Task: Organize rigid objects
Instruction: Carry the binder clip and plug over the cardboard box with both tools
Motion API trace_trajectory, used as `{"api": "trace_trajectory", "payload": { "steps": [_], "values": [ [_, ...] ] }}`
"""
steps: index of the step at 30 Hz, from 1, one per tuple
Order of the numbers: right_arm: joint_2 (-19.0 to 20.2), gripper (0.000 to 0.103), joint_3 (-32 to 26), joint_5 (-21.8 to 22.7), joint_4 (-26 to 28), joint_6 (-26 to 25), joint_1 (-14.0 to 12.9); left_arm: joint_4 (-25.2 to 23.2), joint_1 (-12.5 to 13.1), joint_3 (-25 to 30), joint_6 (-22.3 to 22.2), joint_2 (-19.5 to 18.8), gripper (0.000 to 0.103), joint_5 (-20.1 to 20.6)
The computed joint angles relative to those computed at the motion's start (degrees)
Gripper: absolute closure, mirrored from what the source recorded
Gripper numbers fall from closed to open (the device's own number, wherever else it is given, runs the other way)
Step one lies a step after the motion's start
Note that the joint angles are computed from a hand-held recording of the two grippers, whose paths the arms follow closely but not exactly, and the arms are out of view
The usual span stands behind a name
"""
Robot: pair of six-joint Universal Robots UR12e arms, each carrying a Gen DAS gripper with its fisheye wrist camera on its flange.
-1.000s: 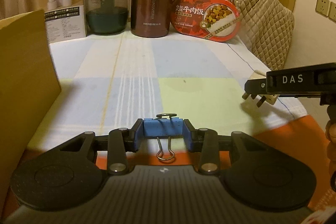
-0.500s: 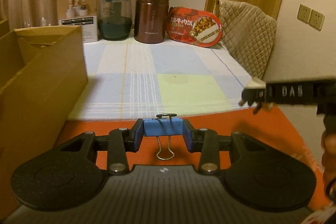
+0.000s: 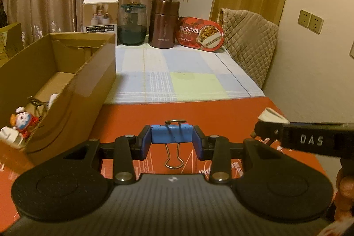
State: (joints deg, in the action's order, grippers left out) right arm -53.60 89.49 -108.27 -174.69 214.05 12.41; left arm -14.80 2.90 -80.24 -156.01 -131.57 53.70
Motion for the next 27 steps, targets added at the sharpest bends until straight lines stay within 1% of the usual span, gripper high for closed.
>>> {"api": "trace_trajectory", "payload": {
  "steps": [5, 13, 27],
  "values": [
    [-0.9, 0.058, 0.73, -1.49, 0.42, -0.58, 1.66, 0.79, 1.24, -2.65, 0.65, 2.06, 0.069, -1.39],
    [-1.42, 0.058, 0.26, -2.73, 0.48, -1.61, 3.02, 1.68, 2.55, -4.63, 2.11, 3.97, 0.069, -3.39],
    [-0.47, 0.058, -2.41, -1.43, 0.65, -5.03, 4.15, -0.21, 4.41, -4.52, 3.65, 5.15, 0.069, -4.91]
  ]
}}
